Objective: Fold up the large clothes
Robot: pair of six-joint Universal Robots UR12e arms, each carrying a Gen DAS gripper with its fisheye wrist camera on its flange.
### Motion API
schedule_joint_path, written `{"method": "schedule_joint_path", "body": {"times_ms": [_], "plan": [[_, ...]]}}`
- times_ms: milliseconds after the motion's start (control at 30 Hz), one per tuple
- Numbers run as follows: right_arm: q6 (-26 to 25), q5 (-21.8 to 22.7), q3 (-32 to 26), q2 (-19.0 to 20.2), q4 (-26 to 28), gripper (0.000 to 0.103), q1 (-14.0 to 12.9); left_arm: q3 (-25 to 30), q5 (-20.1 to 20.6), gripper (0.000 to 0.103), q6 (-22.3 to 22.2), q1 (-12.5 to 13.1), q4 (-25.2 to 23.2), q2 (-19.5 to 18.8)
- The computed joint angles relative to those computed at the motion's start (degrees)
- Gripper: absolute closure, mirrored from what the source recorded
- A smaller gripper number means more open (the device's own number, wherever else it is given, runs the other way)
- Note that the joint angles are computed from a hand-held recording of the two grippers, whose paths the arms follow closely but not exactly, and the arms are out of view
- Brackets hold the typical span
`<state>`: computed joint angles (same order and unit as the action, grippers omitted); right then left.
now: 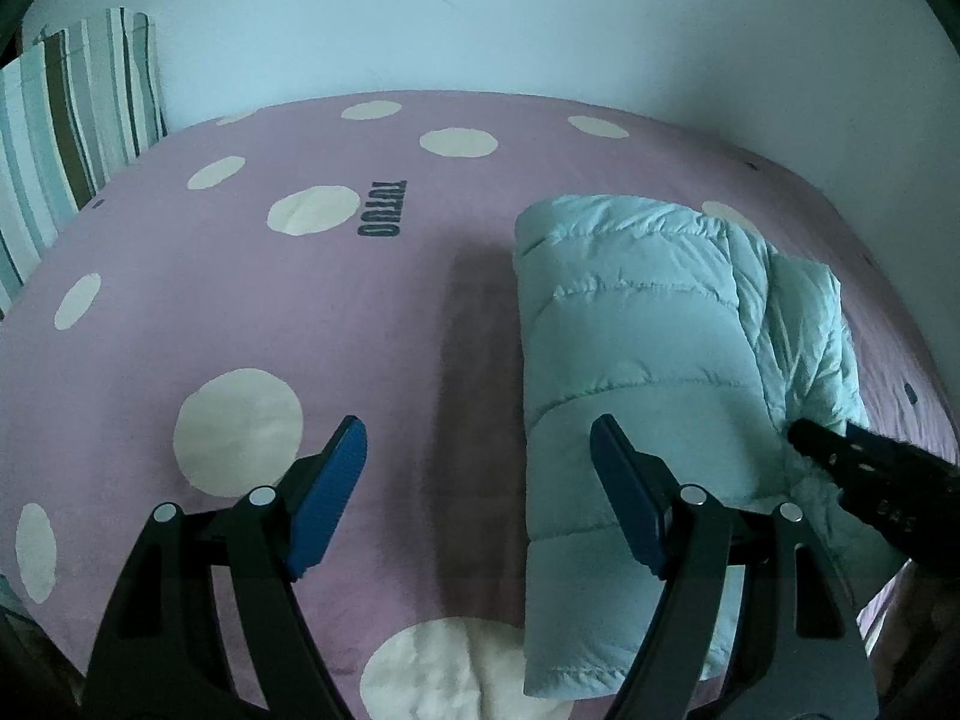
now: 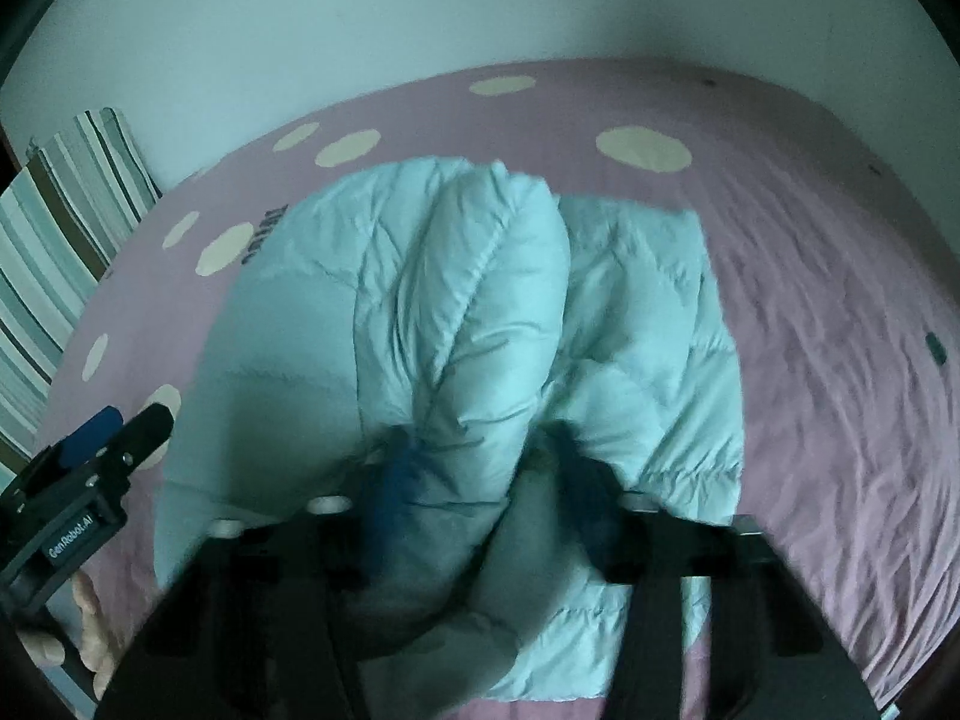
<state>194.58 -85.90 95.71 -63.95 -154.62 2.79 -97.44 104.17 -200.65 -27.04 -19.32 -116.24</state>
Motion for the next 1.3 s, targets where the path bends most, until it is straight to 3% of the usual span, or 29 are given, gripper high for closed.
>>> {"method": "schedule_joint_path", "body": {"times_ms": [100, 200, 367, 667, 967, 1300], "plan": [[-0.39, 1.09, 0.35, -0.21, -0.49, 0.093, -0.24, 0.26, -1.01, 0.026, 0.07, 0.25, -0.06, -0.31], [0.63, 1.89, 1.67, -1.33, -2.82, 0.097, -1.03, 0.54, -2.35, 0.026, 0.5, 0.41, 0.26, -0.33], [0.77, -0.5, 3.69, -2.91, -4.07, 0.097, -2.25, 1.43, -7.4, 0.026, 3.59, -0.08, 1.8, -0.9], [2.54, 3.0, 5.57, -1.68, -2.37, 0.096, -5.29, 6.22, -10.55, 0.025, 6.9, -2.04, -4.35, -4.9], [3.48, 8.04, 6.68, -0.3, -3.44, 0.097, -7.29, 8.49, -7.38, 0.024, 7.77, -3.19, -6.75, -8.13], [3.43, 8.51, 9.63, -4.22, -7.51, 0.092, -7.98, 6.18, -6.41, 0.025, 7.78, -2.81, -4.57, -4.49]]}}
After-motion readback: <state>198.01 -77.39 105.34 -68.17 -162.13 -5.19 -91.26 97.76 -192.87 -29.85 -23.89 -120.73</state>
